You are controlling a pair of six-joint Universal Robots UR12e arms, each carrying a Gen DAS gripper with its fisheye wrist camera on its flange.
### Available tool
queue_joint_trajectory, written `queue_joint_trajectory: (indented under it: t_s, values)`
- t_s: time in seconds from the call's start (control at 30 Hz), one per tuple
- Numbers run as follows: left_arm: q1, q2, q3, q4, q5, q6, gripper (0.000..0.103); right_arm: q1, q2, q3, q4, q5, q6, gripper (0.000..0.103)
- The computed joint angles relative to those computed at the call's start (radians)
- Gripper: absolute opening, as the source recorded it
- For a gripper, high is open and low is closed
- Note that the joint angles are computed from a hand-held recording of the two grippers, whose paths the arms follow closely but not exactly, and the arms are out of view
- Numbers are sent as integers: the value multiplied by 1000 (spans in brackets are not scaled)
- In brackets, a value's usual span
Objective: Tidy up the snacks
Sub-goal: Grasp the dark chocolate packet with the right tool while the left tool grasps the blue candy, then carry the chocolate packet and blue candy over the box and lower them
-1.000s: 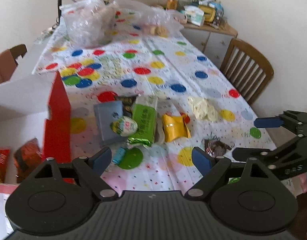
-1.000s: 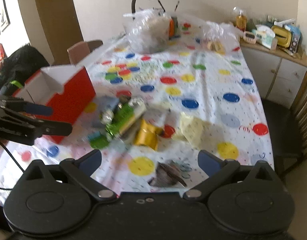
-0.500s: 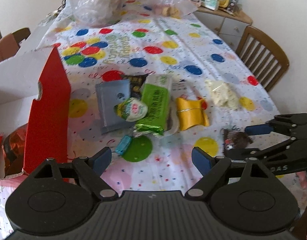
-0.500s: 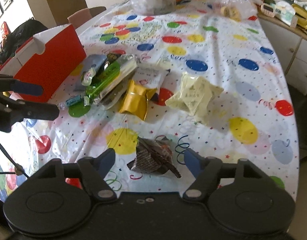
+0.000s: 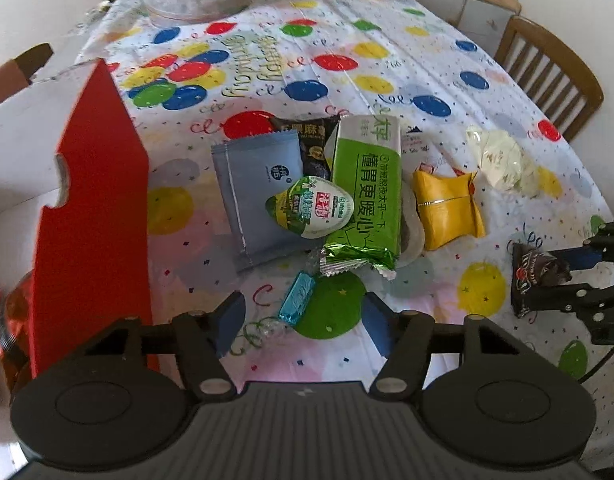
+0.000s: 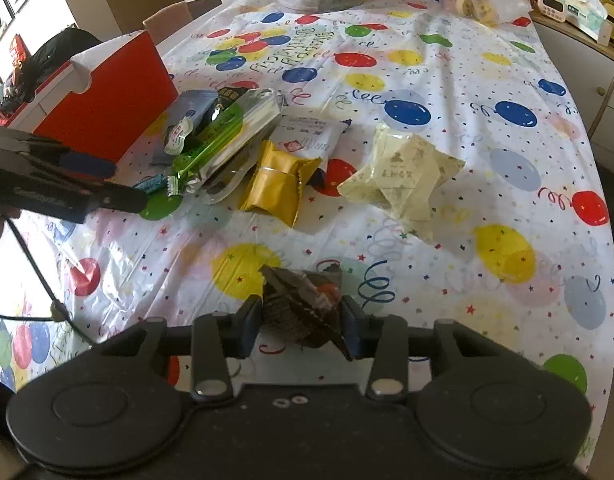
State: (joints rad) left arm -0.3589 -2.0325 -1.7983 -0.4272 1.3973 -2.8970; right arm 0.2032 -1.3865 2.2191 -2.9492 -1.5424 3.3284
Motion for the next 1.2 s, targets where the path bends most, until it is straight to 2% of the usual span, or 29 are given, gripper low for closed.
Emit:
queue_joint_trajectory:
  t_s: [0.13,0.3,0.43,0.83,1.2]
  values:
    - [-1,-14,17,-28,-7,39,39,-1,-1,-1,1,3,10,38]
    - [-4,-19,19,-23,-7,61,31,1,-3,0,-1,3,27,36]
    - [-4,-22,21,-16,1,41,15,4,-5,0,-2,-7,51,35]
    - [6,5,-16,-10,-19,-10,12,42,-28,2,-6,-78,152,30]
    - [39,85,-80,-2,-65,-21,12,102,-63,-9,-5,-138,203,30]
